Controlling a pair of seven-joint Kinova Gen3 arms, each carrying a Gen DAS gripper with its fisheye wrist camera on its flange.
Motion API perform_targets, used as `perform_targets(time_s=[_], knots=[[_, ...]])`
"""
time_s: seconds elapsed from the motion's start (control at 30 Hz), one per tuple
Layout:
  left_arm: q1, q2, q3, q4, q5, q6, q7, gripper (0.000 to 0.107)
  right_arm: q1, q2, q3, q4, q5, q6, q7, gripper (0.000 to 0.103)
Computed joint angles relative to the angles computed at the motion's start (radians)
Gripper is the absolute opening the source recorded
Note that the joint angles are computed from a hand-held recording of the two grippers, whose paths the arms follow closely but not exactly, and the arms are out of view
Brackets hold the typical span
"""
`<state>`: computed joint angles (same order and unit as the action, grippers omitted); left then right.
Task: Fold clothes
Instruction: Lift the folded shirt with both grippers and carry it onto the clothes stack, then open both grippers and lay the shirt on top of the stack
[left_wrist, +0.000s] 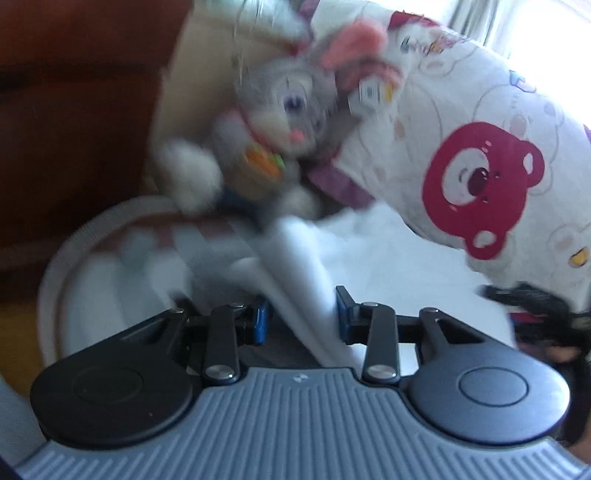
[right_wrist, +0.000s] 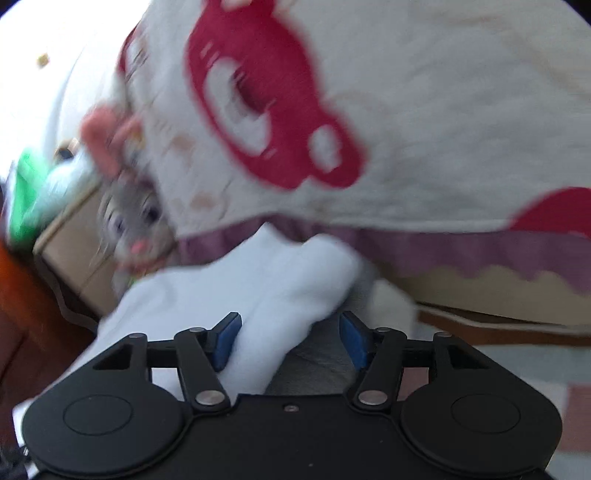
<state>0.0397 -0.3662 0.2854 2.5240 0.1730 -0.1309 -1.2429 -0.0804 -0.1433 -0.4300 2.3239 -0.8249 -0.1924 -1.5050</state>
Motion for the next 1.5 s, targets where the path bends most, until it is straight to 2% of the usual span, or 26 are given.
perform_targets(time_s=[0.07,0.1,0.17,0.23,0.3,0.37,0.43,0.5,0.67,0.8,0.87,0.93,1.0,1.1,1.17,1.2,1.23,1.27,1.33,1.4,1.43,1.5], knots=[[-0.091,-0.074,0.082,0.010,0.028,-0.009,-0.058,0.034,0.027,-0.074,-0.066,0.067,0.061,-0.081,-0.077,0.066],[-0.116,-0.102,0.107,0.015,0.021,-0.024,-0.064,0.031,0.012,-0.109,-0.073,0.097,0.102,-0.116,-0.118,0.066],[-0.113,-0.106,0.121,-0.003,-0.040,-0.041,-0.042,0.031,-0.045,-0.143,-0.054,0.123,0.183,-0.137,-0.183,0.066],[-0.036,-0.056,0.080,-0.068,-0.122,0.007,-0.040,0.031,-0.037,-0.154,-0.077,0.104,0.264,-0.093,-0.184,0.066],[0.016,0.016,0.057,-0.156,-0.203,0.088,-0.015,0.031,0.032,-0.164,-0.161,0.060,0.346,-0.012,-0.120,0.064],[-0.006,0.109,0.098,-0.244,-0.284,0.170,0.034,0.031,0.107,-0.166,-0.253,0.010,0.411,0.068,-0.051,0.064],[-0.091,0.193,0.172,-0.311,-0.366,0.251,0.108,0.028,0.173,-0.156,-0.346,-0.013,0.428,0.107,-0.029,0.064],[-0.184,0.235,0.252,-0.351,-0.447,0.320,0.163,0.025,0.229,-0.179,-0.433,0.006,0.424,0.086,0.000,0.065],[-0.404,0.225,0.484,-0.325,-0.644,0.306,0.350,0.025,0.219,-0.197,-0.483,0.054,0.342,0.015,0.169,0.065],[-0.565,0.182,0.665,-0.302,-0.791,0.293,0.505,0.025,0.074,-0.148,-0.370,0.064,0.211,-0.028,0.304,0.065],[-0.596,0.163,0.695,-0.295,-0.800,0.290,0.534,0.025,-0.019,-0.149,-0.296,0.067,0.218,-0.017,0.315,0.066],[-0.560,0.179,0.652,-0.301,-0.778,0.293,0.524,0.026,-0.112,-0.161,-0.228,0.068,0.286,0.045,0.331,0.066],[-0.496,0.201,0.594,-0.310,-0.810,0.308,0.553,0.026,-0.204,-0.175,-0.147,0.071,0.367,0.107,0.325,0.066],[-0.497,0.205,0.600,-0.314,-0.834,0.312,0.584,0.026,-0.343,-0.193,-0.019,0.060,0.453,0.208,0.323,0.066],[-0.530,0.174,0.628,-0.309,-0.771,0.309,0.544,0.027,-0.436,-0.203,0.071,0.045,0.441,0.285,0.383,0.064],[-0.533,0.148,0.620,-0.296,-0.730,0.290,0.521,0.028,-0.482,-0.208,0.117,0.036,0.443,0.326,0.411,0.063],[-0.522,0.111,0.593,-0.269,-0.690,0.254,0.513,0.032,-0.529,-0.210,0.160,0.029,0.444,0.355,0.423,0.056],[-0.493,0.068,0.547,-0.240,-0.649,0.213,0.507,0.034,-0.561,-0.221,0.206,0.029,0.428,0.369,0.418,0.053],[-0.408,0.010,0.462,-0.178,-0.594,0.132,0.448,0.041,-0.597,-0.261,0.299,0.038,0.355,0.348,0.361,0.054],[-0.351,-0.036,0.422,-0.117,-0.573,0.050,0.379,0.042,-0.633,-0.287,0.391,0.047,0.290,0.302,0.288,0.057],[-0.327,-0.059,0.408,-0.087,-0.566,0.010,0.352,0.042,-0.632,-0.284,0.419,0.049,0.282,0.269,0.250,0.057],[-0.295,-0.088,0.397,-0.035,-0.564,-0.072,0.297,0.042,-0.576,-0.252,0.419,0.041,0.276,0.231,0.170,0.057]])
